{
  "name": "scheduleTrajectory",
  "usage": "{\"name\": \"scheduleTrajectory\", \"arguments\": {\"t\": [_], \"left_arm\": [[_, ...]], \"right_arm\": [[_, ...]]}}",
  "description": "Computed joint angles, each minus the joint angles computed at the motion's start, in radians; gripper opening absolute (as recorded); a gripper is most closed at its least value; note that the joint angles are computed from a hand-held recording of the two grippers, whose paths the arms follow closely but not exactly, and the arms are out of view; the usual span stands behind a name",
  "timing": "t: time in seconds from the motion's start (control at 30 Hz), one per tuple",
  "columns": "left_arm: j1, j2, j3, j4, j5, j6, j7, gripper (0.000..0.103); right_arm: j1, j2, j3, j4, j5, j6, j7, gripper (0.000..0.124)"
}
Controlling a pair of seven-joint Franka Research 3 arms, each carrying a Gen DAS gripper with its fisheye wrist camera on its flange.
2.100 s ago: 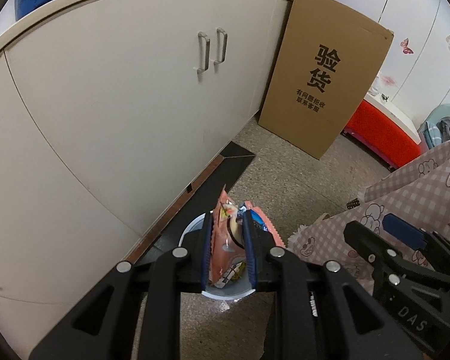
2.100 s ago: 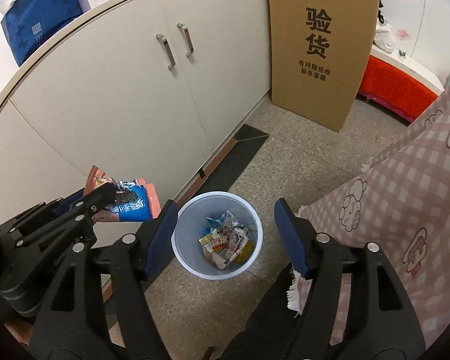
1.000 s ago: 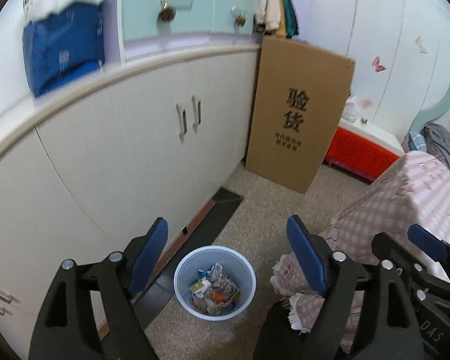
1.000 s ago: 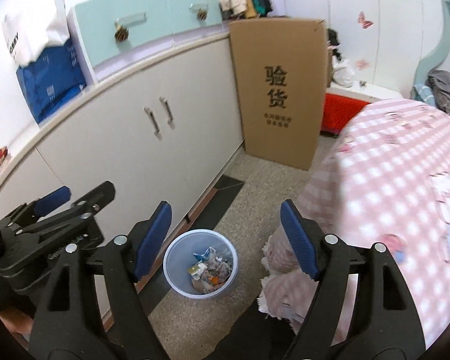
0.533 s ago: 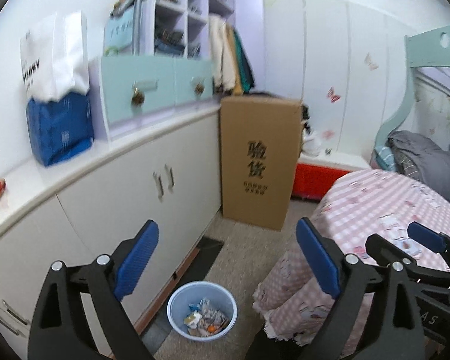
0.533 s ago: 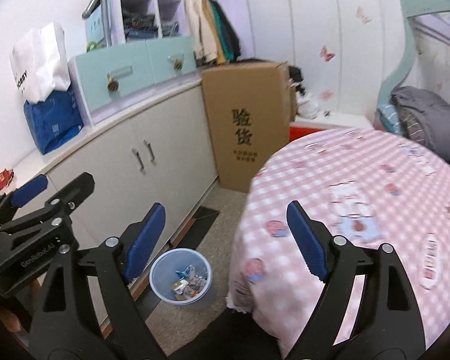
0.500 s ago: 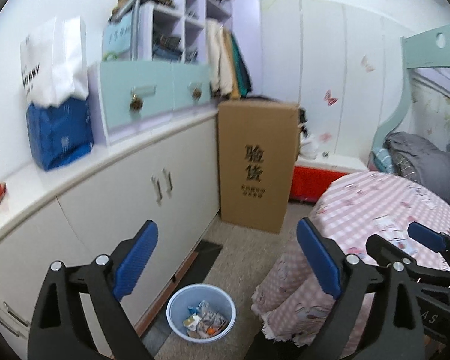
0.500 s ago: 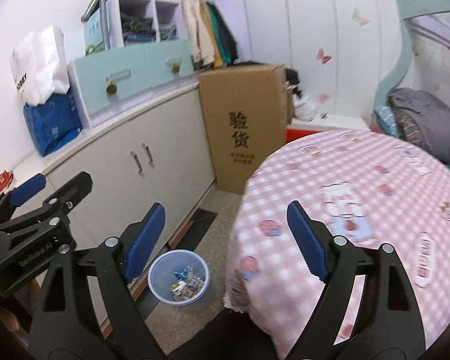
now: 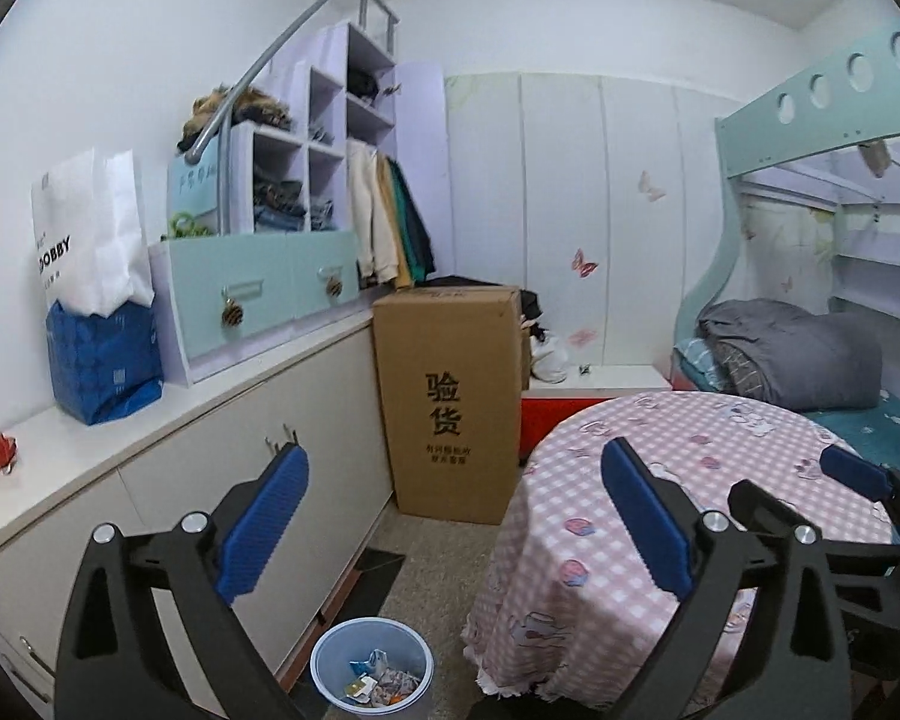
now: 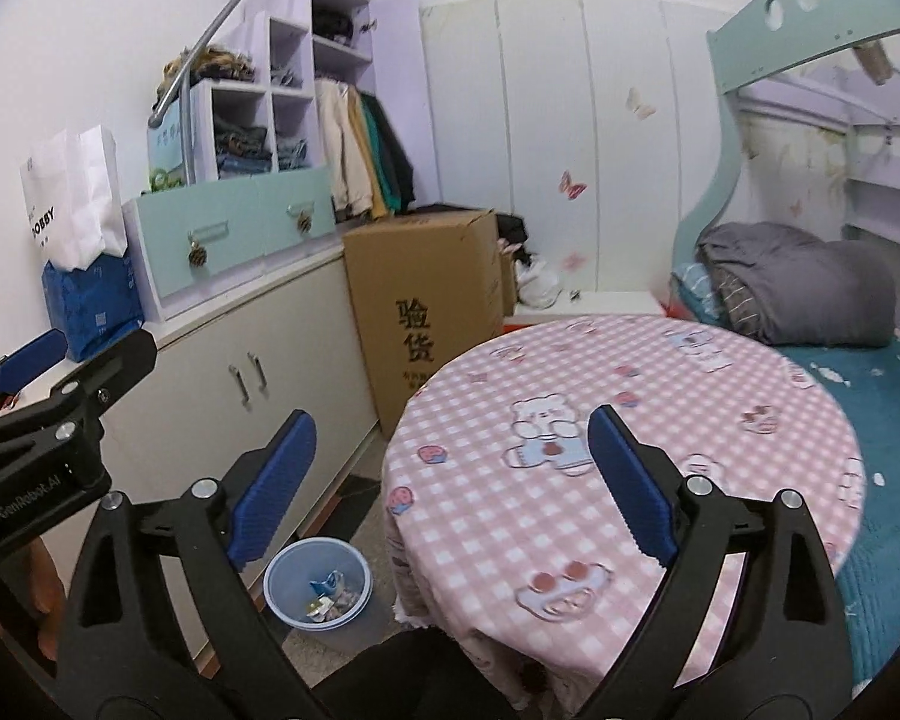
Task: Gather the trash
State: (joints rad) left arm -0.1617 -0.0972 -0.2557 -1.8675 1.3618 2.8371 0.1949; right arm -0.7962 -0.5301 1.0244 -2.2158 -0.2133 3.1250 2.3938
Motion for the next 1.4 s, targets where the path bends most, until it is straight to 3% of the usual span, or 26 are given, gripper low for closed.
{"name": "scheduleTrajectory", "arguments": {"t": [0.2,0.43,1.4], "left_arm": [[0.012,-0.062,-0.016,-0.055,0.044,0.049,-0.072,0.096],[0.016,-0.096,-0.037,-0.083,0.038,0.042,-0.058,0.096],[0.036,-0.099,-0.050,-0.097,-0.002,0.052,-0.025,0.096]], "right_arm": [[0.066,-0.114,-0.073,-0.084,0.028,0.010,0.008,0.092],[0.067,-0.199,-0.072,-0.116,0.062,0.004,0.007,0.093],[0.073,-0.216,-0.063,-0.121,0.089,-0.008,-0.005,0.094]]}}
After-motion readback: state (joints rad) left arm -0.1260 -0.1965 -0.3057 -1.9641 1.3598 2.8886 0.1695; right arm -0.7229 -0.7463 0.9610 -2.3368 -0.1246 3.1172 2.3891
